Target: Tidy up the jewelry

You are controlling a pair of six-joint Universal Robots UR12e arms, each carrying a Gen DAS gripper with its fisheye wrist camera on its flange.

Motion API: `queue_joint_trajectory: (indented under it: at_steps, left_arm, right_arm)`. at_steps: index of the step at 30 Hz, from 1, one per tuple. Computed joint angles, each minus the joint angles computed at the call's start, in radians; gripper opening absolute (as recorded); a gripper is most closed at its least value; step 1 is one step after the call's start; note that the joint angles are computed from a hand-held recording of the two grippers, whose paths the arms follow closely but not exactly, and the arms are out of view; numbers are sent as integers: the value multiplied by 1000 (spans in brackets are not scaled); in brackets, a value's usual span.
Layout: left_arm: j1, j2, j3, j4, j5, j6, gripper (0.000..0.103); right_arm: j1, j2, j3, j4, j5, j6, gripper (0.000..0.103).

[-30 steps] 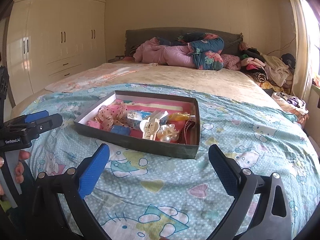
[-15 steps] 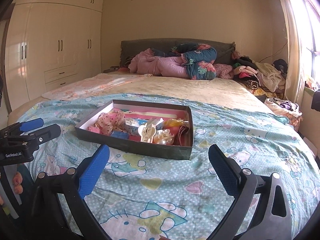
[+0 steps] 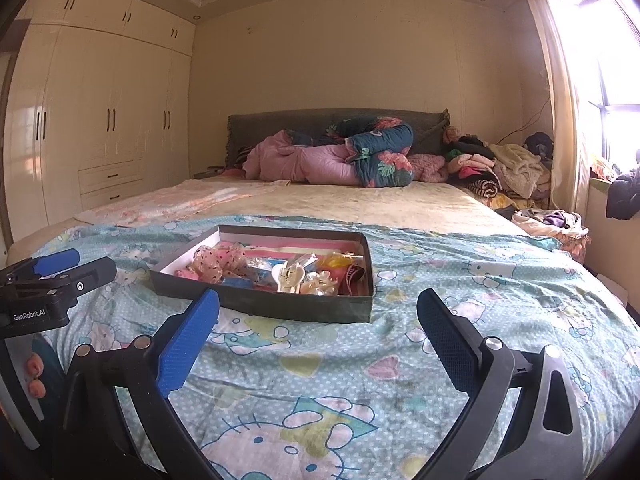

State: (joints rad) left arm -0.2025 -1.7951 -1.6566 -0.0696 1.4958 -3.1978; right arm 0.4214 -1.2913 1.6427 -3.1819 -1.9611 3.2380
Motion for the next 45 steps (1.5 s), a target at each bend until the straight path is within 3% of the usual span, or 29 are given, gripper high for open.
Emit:
queue_joint_trajectory:
  at_steps: [6, 9, 45]
  left_arm:
    - [2, 2, -15, 40, -7, -6, 92]
    - [0, 1, -19, 51, -3, -3, 92]
    - [1, -4, -25, 81, 2, 7, 92]
  right_arm:
    - [25, 22, 15, -143, -98, -71, 97]
    - [29, 27, 18, -176, -104, -88, 97]
    - [35, 35, 7, -164, -77, -77, 97]
